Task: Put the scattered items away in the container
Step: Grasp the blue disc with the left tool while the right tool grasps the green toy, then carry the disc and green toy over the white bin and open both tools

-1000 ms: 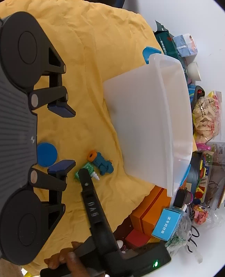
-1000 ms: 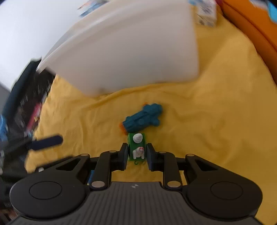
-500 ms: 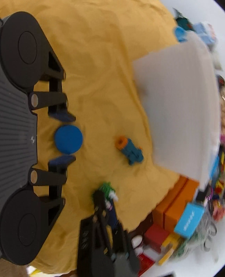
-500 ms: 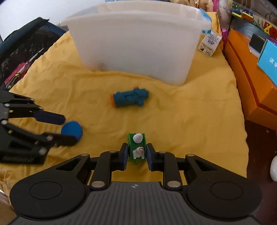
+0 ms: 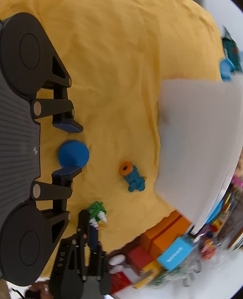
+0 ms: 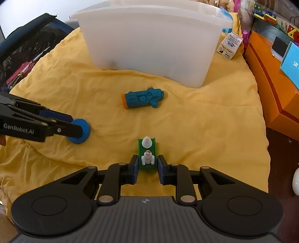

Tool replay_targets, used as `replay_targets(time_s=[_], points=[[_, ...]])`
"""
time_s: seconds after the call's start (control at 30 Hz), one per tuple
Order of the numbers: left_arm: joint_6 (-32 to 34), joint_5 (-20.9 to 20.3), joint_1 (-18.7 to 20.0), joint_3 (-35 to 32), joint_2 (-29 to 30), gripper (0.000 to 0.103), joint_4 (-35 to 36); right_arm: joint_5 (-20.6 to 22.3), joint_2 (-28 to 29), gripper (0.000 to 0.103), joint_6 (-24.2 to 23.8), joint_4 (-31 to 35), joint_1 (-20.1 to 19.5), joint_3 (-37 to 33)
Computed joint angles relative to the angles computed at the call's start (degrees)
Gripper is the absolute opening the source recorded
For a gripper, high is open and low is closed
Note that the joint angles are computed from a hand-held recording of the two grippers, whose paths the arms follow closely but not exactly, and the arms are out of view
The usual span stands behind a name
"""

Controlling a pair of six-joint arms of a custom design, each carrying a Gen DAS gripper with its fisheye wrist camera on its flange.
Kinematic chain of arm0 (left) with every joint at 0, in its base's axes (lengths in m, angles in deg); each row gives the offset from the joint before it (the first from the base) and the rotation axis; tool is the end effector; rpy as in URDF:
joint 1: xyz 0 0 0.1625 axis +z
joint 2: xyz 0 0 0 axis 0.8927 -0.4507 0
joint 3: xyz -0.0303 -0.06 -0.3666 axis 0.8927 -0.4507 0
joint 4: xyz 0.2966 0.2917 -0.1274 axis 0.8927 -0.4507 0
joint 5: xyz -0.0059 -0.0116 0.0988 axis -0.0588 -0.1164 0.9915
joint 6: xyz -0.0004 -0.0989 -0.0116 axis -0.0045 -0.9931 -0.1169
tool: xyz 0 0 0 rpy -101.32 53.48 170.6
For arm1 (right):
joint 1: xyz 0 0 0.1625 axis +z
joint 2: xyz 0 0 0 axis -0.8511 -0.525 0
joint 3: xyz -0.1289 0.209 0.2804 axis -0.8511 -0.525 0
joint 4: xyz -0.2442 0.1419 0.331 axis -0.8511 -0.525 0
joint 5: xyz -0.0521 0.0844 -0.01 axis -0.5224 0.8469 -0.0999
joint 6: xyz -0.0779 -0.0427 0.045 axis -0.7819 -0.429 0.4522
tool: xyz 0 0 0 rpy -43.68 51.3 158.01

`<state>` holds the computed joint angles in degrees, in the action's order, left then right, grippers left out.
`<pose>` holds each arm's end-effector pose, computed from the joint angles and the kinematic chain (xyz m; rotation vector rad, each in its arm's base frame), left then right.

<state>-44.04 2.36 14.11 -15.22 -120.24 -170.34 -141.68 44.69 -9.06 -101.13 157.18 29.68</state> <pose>0.0050 -0.8030 0.1900 0.2696 2.5792 -0.6866 0.2266 -0.8585 -0.0102 1.0757 -2.3798 0.2868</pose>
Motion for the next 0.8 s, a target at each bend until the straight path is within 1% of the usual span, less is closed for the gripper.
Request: replay_targets(time_s=[0.03, 0.07, 0.1, 0.13, 0.2, 0.27, 0.3, 0.37, 0.4, 0.53, 0.6, 0.7, 0.8], points=[[1.13, 0.45, -0.26, -0.24, 0.3, 0.042, 0.09, 0.02, 0.01, 0.024, -0.03, -0.12, -0.02, 0.06], [2.17, 0.35, -0.48, -0.35, 0.55, 0.034, 0.17, 0.1, -0.08, 0.024, -0.07, -0.4, -0.03, 0.3], [3.22, 0.51, -0.73, -0.35, 0.75, 0.032, 0.01, 0.2, -0.16, 0.024, -0.09, -0.64, -0.05, 0.47], [4.74, 1.23, -1.17, -0.2, 0.96, 0.03, -0.45, 0.31, -0.2, 0.024, -0.12, -0.8, -0.07, 0.56], [8.09, 3.11, -2.17, 0.71, 1.03, 0.022, -2.59, 0.43, -0.24, 0.024, -0.24, -1.02, -0.13, 0.66], [11.85, 4.55, -3.05, 1.65, 0.92, 0.018, -4.64, 0.52, -0.34, 0.024, -0.24, -1.23, -0.18, 0.88], [13.16, 4.47, -3.33, 2.03, 0.77, 0.016, -5.07, 0.53, -0.39, 0.024, -0.25, -1.34, -0.19, 1.01], [13.63, 3.24, -3.56, 1.93, 0.63, 0.014, -3.32, 0.48, -0.4, 0.024, -0.25, -1.49, -0.15, 1.09], [14.03, 3.24, -3.76, 2.14, 0.68, 0.014, -3.04, 0.45, -0.4, 0.024, -0.34, -1.54, -0.12, 1.1], [16.86, 6.05, -4.39, 3.1, 1.64, 0.014, -5.27, 0.58, -0.26, 0.024, -0.57, -1.32, -0.2, 0.75], [16.62, 6.02, -4.23, 2.77, 2.01, 0.011, -6.07, 0.66, -0.27, 0.024, -0.63, -1.38, -0.23, 0.76], [17.67, 6.11, -4.31, 2.72, 2.07, 0.011, -6.69, 1.33, -0.55, 0.025, -1.34, -2.31, -0.35, 1.35], [17.96, 6.0, -4.31, 2.64, 2.19, 0.011, -6.47, 1.65, 0.27, 0.026, -1.65, -2.26, -0.41, 0.13]])
